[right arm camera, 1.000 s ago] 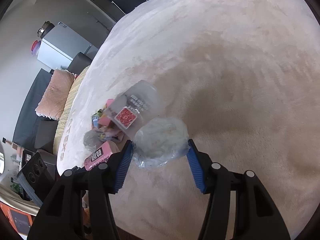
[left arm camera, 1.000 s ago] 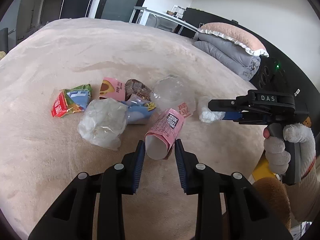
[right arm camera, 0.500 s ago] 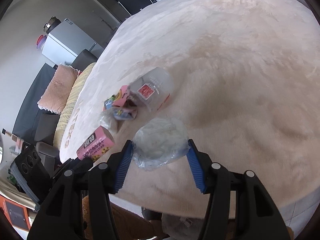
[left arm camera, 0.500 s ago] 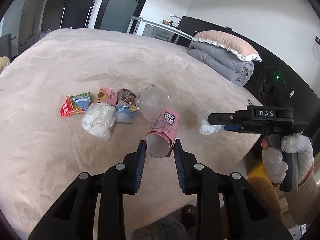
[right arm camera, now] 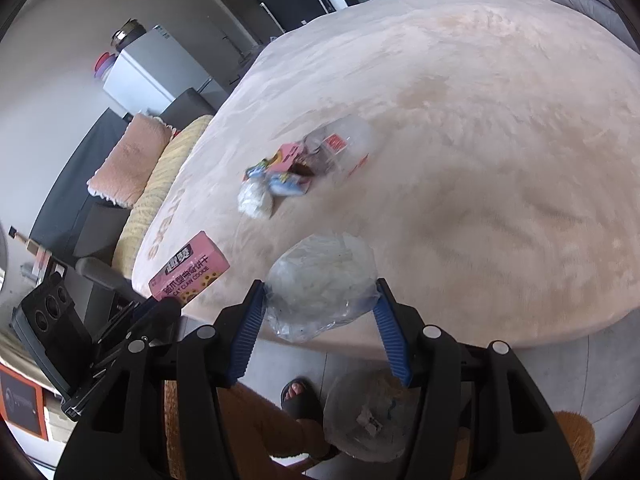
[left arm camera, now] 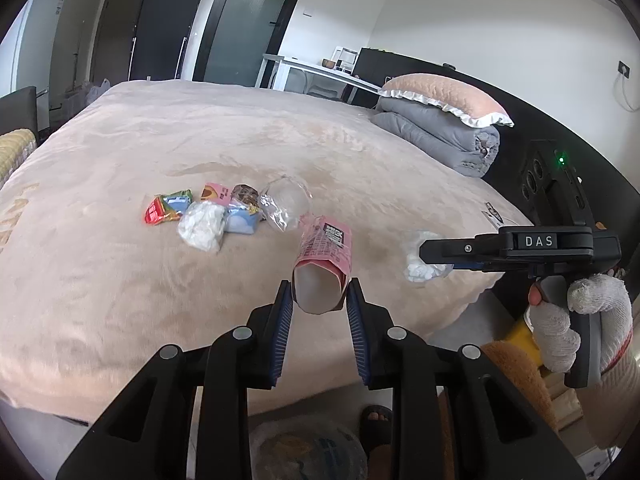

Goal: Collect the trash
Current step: 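Carry the pink cup and clear plastic bag down over the floor bin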

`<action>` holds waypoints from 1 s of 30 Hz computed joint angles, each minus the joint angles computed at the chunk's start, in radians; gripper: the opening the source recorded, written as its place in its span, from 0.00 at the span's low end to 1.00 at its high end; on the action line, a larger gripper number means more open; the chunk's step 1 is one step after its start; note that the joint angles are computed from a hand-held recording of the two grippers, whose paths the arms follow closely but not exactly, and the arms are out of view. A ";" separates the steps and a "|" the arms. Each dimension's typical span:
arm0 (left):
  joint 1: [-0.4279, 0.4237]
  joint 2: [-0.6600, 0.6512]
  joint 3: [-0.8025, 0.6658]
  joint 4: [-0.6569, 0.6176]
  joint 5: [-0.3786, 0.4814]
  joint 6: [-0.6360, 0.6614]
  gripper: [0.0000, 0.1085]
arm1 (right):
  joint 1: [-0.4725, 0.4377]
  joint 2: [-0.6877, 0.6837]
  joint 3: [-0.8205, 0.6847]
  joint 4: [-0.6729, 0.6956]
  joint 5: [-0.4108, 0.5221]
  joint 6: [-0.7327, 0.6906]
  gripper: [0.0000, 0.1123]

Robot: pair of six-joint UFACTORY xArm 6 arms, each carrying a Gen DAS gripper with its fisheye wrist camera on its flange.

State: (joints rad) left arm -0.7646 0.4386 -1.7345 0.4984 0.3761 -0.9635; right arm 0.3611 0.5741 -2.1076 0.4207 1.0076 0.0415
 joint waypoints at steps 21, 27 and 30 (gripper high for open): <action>-0.090 -0.151 0.213 0.061 0.042 -0.154 0.25 | 0.066 -0.252 0.402 -0.015 -0.069 -0.056 0.49; -0.099 -0.148 0.246 0.004 0.039 -0.142 0.25 | 0.076 -0.271 0.470 -0.026 -0.062 -0.062 0.49; -0.105 -0.144 0.260 -0.020 0.037 -0.139 0.25 | 0.080 -0.274 0.497 -0.024 -0.053 -0.068 0.49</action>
